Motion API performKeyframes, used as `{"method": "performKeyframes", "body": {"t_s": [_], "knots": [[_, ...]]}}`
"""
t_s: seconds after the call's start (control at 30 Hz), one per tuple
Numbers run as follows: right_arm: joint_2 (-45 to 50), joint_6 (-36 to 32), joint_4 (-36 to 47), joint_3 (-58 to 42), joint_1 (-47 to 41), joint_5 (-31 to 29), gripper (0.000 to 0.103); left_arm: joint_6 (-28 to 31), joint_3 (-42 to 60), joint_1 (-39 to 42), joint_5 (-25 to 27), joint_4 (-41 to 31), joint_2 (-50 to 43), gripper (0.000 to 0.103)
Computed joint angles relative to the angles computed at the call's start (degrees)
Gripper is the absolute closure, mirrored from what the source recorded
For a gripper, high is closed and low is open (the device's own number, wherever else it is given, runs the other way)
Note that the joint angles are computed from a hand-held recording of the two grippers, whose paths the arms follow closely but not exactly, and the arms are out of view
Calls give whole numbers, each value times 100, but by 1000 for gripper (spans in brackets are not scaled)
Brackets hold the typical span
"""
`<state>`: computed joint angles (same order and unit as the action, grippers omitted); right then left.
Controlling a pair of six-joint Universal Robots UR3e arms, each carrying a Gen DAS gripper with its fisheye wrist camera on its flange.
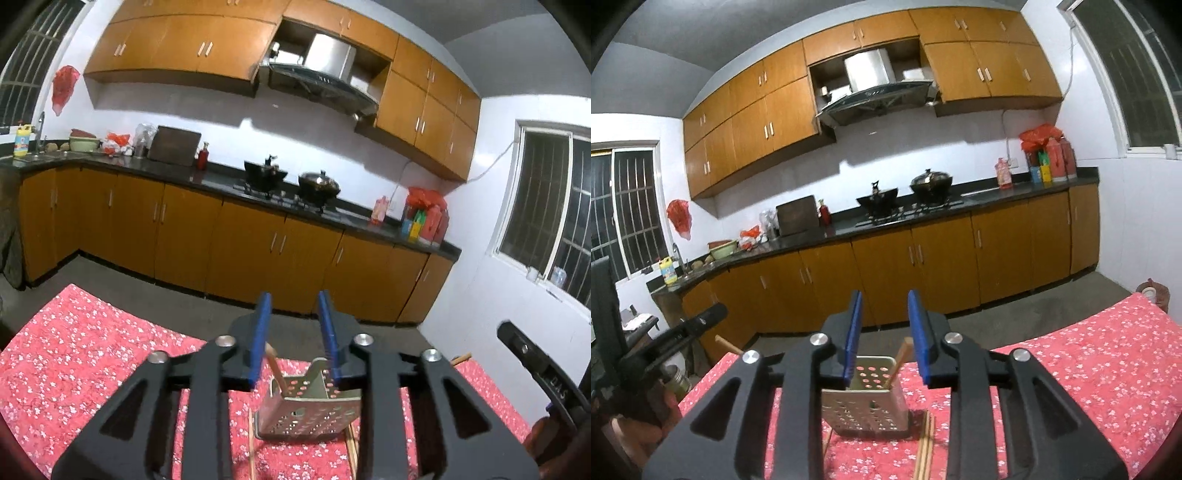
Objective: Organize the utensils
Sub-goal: 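Open the right tool over the holder while the left tool releases its chopstick inside, then lower the right tool onto another chopstick and close it while the left tool grasps one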
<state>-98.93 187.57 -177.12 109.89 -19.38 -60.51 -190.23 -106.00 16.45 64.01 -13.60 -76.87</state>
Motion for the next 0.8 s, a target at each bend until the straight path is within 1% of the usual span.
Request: {"method": "performKeyframes", "body": {"t_s": [0.13, 0.23, 0.27, 0.33, 0.37, 0.47, 0.5, 0.6, 0.7, 0.73, 0.8], "knots": [[-600, -62, 59, 710, -509, 241, 77, -63, -315, 382, -332, -1, 493, 74], [-939, -431, 361, 1336, -824, 242, 76, -109, -684, 760, -635, -42, 925, 74], [-937, -587, 547, 1479, -850, 188, 76, -102, -900, 996, -806, -127, 1172, 74], [-768, -923, 924, 1636, -778, -25, 77, -7, -1288, 1336, -970, -368, 1570, 74], [-621, -1090, 1122, 1707, -679, -199, 77, 73, -1377, 1372, -926, -501, 1645, 74], [-258, -1385, 1538, 1894, -506, -305, 81, 629, -1678, 1383, -654, -1137, 1734, 74], [-95, -1461, 1626, 1976, -416, -346, 82, 784, -1781, 1429, -644, -1307, 1778, 74], [229, -1522, 1558, 2096, -82, -579, 82, 1335, -2230, 1528, -563, -1793, 1871, 74], [514, -1449, 1232, 2207, 281, -929, 82, 1817, -2682, 1745, -695, -2238, 2052, 74], [611, -1482, 1253, 2170, 322, -1034, 82, 1975, -2808, 1808, -740, -2383, 2121, 74], [720, -1479, 1165, 2228, 342, -1099, 83, 2343, -3070, 1974, -916, -2738, 2346, 74]]}}
